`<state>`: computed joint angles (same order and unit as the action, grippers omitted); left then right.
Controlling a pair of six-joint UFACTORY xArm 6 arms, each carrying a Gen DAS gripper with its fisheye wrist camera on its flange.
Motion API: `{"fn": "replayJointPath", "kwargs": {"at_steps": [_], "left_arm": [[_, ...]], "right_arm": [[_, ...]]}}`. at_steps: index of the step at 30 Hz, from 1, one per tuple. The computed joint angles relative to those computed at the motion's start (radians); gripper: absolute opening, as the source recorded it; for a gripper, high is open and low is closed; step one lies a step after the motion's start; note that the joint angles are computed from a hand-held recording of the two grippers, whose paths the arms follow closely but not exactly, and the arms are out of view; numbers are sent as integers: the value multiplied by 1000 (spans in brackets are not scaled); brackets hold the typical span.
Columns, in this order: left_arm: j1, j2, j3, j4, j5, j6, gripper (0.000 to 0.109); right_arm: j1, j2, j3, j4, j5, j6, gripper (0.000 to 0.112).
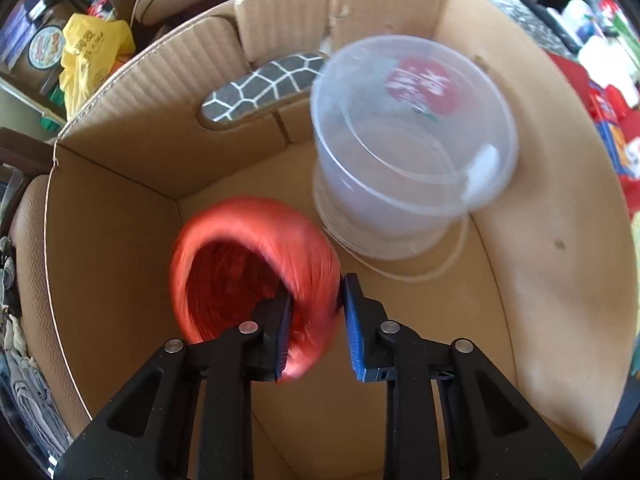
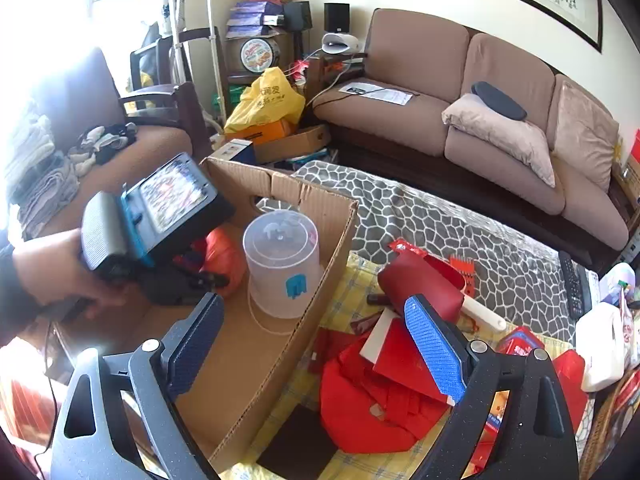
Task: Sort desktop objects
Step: 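Lower twine ball and container into cardboard box and open both tools, then withdraw both tools from the box back over the table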
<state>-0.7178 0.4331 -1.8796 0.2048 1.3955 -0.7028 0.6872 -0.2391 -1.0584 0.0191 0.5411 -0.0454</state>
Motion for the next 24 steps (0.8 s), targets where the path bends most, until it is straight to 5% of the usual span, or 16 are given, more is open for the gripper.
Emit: {"fn": "replayJointPath", "kwargs": {"at_steps": [5, 11, 18, 20, 22, 24], "left_arm": [[5, 61, -95, 37, 47, -13, 21], [10, 35, -49, 56, -36, -84, 21], [-10, 46, -98, 88, -2, -131, 26], [-22, 37, -110, 129, 18, -148, 47], [-53, 7, -105, 192, 43, -176, 89], [-84, -49, -66, 235, 31, -205, 93]], "right_arm": [[-19, -32, 42, 71, -6, -70, 94], [-37, -58, 80, 94, -8, -96, 94], [-53, -92, 115, 78, 6, -72, 94], [-59, -102, 123, 76, 16, -68, 94], [-63, -117, 135, 74, 25, -56, 94], [-67, -136, 149, 73, 31, -45, 94]]}}
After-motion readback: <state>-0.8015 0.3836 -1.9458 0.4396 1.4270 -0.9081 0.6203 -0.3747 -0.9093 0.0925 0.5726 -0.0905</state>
